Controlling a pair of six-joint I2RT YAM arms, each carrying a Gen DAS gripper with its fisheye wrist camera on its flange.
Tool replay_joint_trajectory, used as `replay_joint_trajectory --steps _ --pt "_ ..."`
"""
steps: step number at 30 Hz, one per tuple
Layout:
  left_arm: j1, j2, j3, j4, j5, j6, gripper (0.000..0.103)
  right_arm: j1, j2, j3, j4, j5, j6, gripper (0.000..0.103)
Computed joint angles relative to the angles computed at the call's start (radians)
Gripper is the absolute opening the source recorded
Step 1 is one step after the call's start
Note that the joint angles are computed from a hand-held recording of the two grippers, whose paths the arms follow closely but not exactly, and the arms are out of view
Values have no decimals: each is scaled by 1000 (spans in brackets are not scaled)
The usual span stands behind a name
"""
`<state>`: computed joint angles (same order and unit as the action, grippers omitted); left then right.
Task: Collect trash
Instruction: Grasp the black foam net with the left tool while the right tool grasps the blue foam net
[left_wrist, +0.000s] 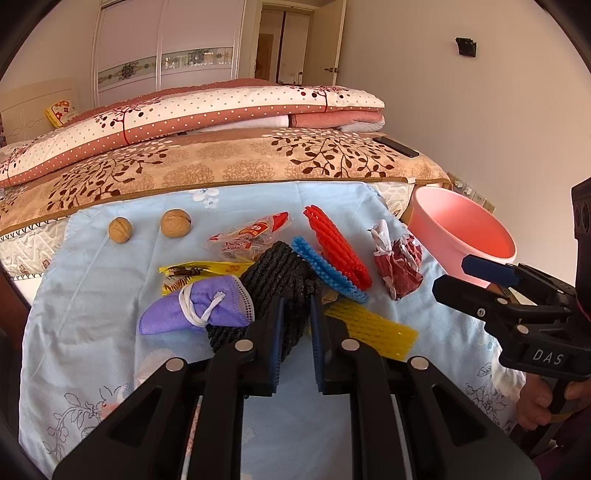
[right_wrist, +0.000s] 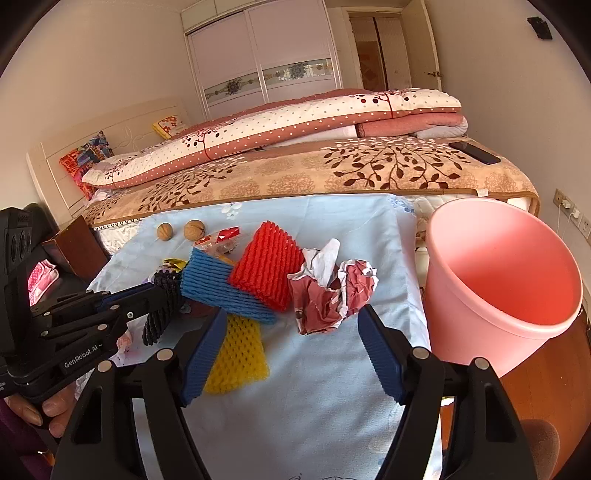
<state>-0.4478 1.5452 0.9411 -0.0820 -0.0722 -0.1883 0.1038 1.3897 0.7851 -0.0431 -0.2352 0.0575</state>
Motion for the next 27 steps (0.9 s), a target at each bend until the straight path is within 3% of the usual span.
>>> replay_joint_trajectory --steps 5,16,19,21,23,27 --pt "14 -23 -7 5 25 -8 13 50 21 23 -22 -45 -45 63" --pt "41 -34 -11 3 67 -16 12 204 166 171 -68 61 -163 41" --pt "50 -37 -13 5 74 -13 12 214 210 210 -78 63 -186 30" --pt "55 -39 -13 4 78 -13 12 215 225 225 -86 63 -192 14" --pt "59 -43 -13 1 82 -14 12 205 230 233 -93 42 -186 7" --pt "64 -54 -2 -12 93 -20 12 173 204 231 -107 -22 -155 5"
